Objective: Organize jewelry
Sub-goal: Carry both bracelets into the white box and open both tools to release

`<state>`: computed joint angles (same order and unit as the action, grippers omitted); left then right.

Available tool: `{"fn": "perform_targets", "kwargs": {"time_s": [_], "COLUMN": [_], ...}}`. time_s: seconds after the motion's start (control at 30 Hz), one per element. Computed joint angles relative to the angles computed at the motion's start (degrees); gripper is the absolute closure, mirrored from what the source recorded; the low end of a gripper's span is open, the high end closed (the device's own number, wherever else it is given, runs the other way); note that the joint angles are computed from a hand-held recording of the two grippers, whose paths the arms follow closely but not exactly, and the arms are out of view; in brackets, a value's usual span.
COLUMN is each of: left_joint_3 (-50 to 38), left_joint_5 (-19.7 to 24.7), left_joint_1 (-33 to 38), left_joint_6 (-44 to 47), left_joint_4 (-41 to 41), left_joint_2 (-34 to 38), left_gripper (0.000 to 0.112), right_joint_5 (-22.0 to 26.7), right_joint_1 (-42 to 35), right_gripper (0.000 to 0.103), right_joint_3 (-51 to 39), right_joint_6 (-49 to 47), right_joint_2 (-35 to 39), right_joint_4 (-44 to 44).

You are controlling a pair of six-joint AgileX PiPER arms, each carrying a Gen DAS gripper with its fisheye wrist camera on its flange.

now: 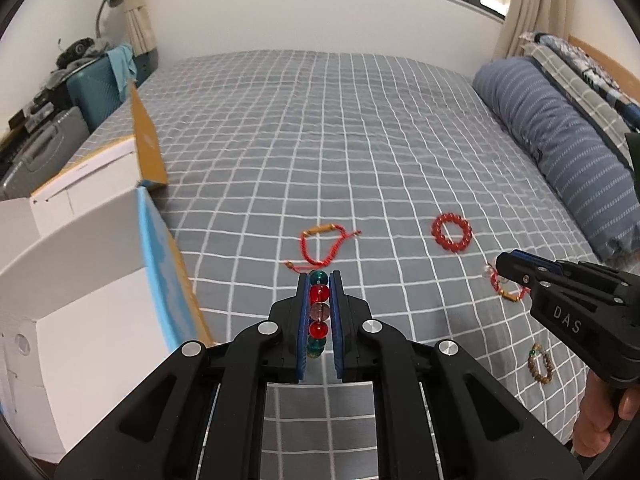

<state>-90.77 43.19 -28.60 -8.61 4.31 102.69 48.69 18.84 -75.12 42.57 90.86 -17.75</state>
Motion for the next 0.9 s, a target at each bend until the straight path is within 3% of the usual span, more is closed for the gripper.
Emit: {"fn": "perform_targets", "kwargs": {"time_s": [0.4, 0.9], "left_joint_3": [2.71, 10.42], "left_joint_5": [1.55, -0.25], "left_joint_1": [11.37, 31.45], "left_joint_6": [5.96, 17.13], "left_joint_4": [-5.63, -12.83], "left_joint_2": [-7.55, -12.67], "left_gripper": [0.103, 0.103], "right_joint_5": [3.67, 14.04], "right_joint_1": [8.25, 21.71], "right_gripper": [0.092, 0.092], "right_joint_3": [-13.43, -44.31], "right_joint_6": [-0.16, -3.36], "right_joint_2": [5.82, 25.58], "right_joint_4": [-0.87, -1.21]}}
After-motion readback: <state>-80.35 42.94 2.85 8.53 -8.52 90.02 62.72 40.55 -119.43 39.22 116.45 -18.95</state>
